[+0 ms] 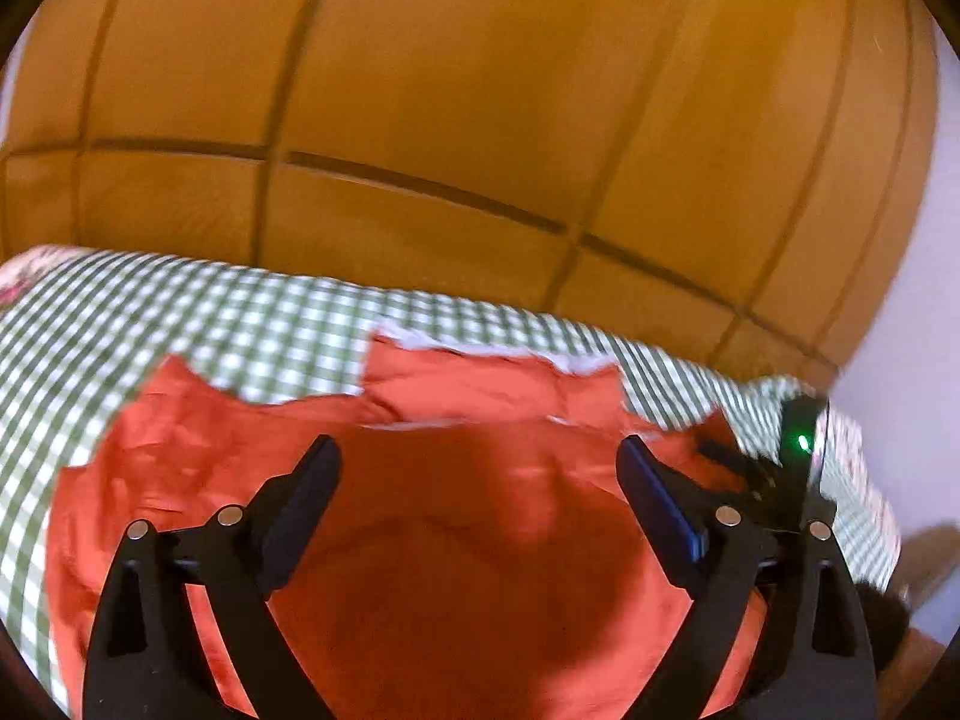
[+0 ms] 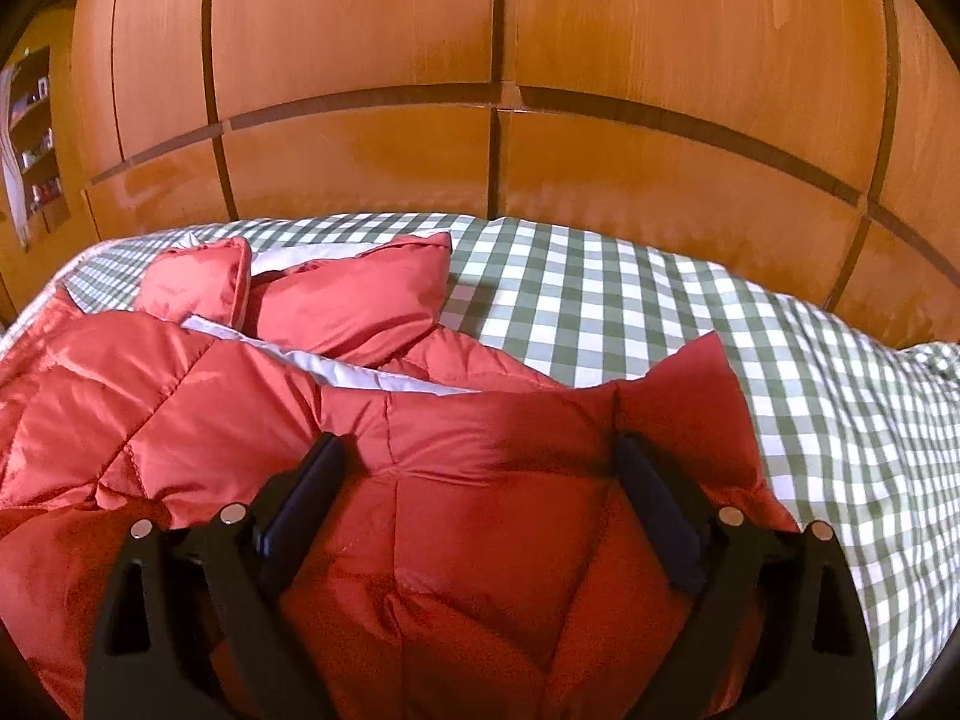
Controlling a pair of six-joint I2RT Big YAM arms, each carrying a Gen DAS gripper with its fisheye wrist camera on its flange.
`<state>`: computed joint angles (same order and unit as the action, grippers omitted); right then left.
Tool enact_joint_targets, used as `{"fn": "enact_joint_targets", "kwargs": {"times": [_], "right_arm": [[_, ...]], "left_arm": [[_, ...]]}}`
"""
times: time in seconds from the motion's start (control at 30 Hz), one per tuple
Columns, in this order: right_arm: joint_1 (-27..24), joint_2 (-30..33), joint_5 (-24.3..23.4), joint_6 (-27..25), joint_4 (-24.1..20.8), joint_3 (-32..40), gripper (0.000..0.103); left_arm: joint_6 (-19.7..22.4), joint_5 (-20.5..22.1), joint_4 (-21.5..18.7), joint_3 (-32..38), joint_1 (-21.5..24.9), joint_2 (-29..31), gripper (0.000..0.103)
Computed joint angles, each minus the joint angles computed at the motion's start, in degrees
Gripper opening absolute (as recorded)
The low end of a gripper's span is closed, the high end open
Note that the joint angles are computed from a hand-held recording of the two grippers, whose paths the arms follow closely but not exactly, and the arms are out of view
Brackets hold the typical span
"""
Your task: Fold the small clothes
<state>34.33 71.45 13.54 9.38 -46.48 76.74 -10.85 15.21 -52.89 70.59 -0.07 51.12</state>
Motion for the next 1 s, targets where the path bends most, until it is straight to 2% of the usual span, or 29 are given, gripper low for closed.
{"fn": "enact_joint_targets", "kwargs": {"times": [0.07,0.1,0.13,0.2,0.27,0.33,0.4,0.5,0.63,0.73,0.77,0.8,0.87,0.93,1.0], "right_arm": [[0.31,-0.07,0.95,-0.11,0.01,-0.13,0.095],[0.29,-0.04,0.98,-0.12,-0.07,-0.09,0.095],[0.26,0.05,0.93,-0.06,-0.2,-0.01,0.095],[0.15,0.15,0.73,0.03,-0.34,0.13,0.095],[-0.02,0.16,0.56,0.44,-0.46,0.22,0.095],[-0.15,0.37,0.72,1.09,-0.7,0.5,0.095],[0.02,0.58,1.16,1.2,-1.01,0.76,0.095],[0.19,0.6,1.47,1.03,-1.11,0.85,0.096],[0.73,0.57,2.69,0.51,-1.44,1.07,0.096],[2.28,1.04,7.45,1.78,-5.91,3.31,0.101],[3.79,0.94,11.18,4.5,-9.29,4.81,0.101],[4.63,0.28,12.58,6.16,-10.17,5.02,0.101],[7.76,-3.65,14.06,10.7,-8.18,3.34,0.101],[10.05,-6.19,12.79,11.68,-4.84,1.42,0.101],[13.13,-6.07,15.38,11.22,-4.31,0.96,0.101]], "left_arm": [[1.78,-5.19,0.01,0.23,-4.24,0.98,0.092],[3.05,-10.53,-0.77,0.74,-6.98,2.56,0.092],[3.59,-12.77,-1.61,1.2,-8.16,3.84,0.092],[4.43,-14.64,-2.83,1.3,-8.83,6.72,0.093],[4.87,-13.91,-0.98,-0.47,-7.91,8.43,0.1],[4.36,-9.72,2.98,-3.1,-5.9,8.21,0.1],[3.81,-7.77,3.89,-3.74,-5.06,8.44,0.1],[3.53,-7.11,4.7,-4.66,-4.77,7.9,0.1],[3.29,-8.3,4.08,-4.69,-5.19,7.47,0.1],[2.72,-10.71,2.34,-4.57,-5.99,5.8,0.1],[2.54,-11.04,1.58,-4.58,-6.0,4.9,0.1],[1.72,-11.19,0.77,-4.76,-5.79,3.36,0.1],[-0.44,-10.69,0.9,-5.65,-4.65,0.87,0.1],[-3.56,-11.15,2.01,-7.0,-3.13,-1.33,0.1],[-5.17,-11.74,1.91,-7.5,-2.13,-1.49,0.1]]}}
